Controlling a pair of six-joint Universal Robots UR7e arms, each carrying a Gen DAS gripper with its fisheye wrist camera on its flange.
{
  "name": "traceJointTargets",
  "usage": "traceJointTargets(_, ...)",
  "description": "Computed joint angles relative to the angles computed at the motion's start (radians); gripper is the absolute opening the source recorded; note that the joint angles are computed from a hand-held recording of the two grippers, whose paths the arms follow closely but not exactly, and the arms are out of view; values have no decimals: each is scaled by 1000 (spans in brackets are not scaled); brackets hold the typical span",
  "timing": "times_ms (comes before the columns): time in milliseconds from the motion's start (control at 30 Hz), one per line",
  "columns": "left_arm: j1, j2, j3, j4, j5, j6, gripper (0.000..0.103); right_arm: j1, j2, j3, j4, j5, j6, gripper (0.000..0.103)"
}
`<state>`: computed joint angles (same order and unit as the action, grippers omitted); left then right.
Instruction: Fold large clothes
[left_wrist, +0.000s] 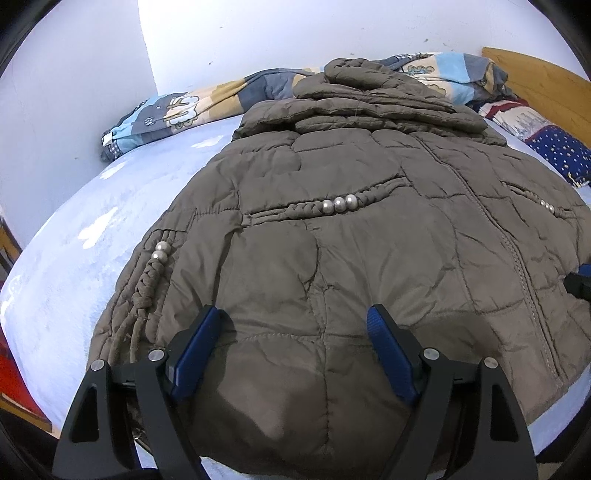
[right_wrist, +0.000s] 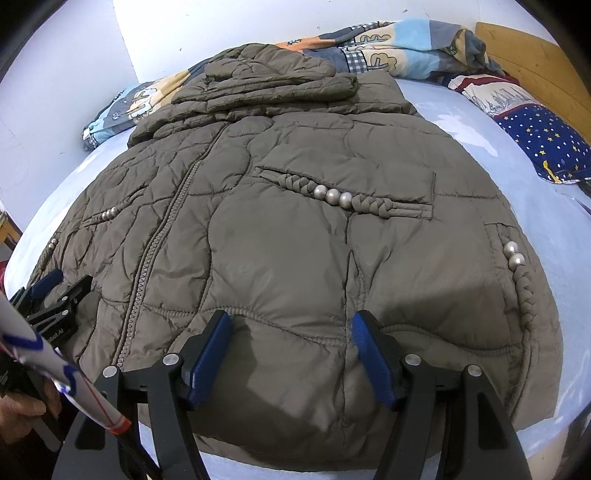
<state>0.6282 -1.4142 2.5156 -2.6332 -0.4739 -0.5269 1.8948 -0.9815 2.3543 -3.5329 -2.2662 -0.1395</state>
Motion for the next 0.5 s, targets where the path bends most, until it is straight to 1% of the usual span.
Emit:
traceJointTargets(100,-13,-35,-6,63,-13,-5,81,1,-17,5,23,8,10,74)
traceJointTargets(133,-22,-50,-5,78,-15,-2,81,2,-32,8,44,15,25,75)
traceJointTargets(200,-41,-80,-4,110,-20,-5,81,2,-64,20,64,42,45,75)
traceJointTargets(300,-64,-161,-1,149,-35,-32,81,-4,-110,51,33,90,68,76)
traceJointTargets(367,-69,-230,-5,205,-24,-85,81,-7,-146,76,-13,106,79,76)
traceJointTargets(400,-69,-276,-6,240,-6,-122,81,-8,-163,85,-32,106,85,76)
traceJointTargets(467,-54,-362,-18,352,26,-230,81,-14,-204,108,-82,85,91,78)
traceJointTargets(500,-39,-393,-26,398,32,-282,81,-20,-223,117,-109,60,97,79)
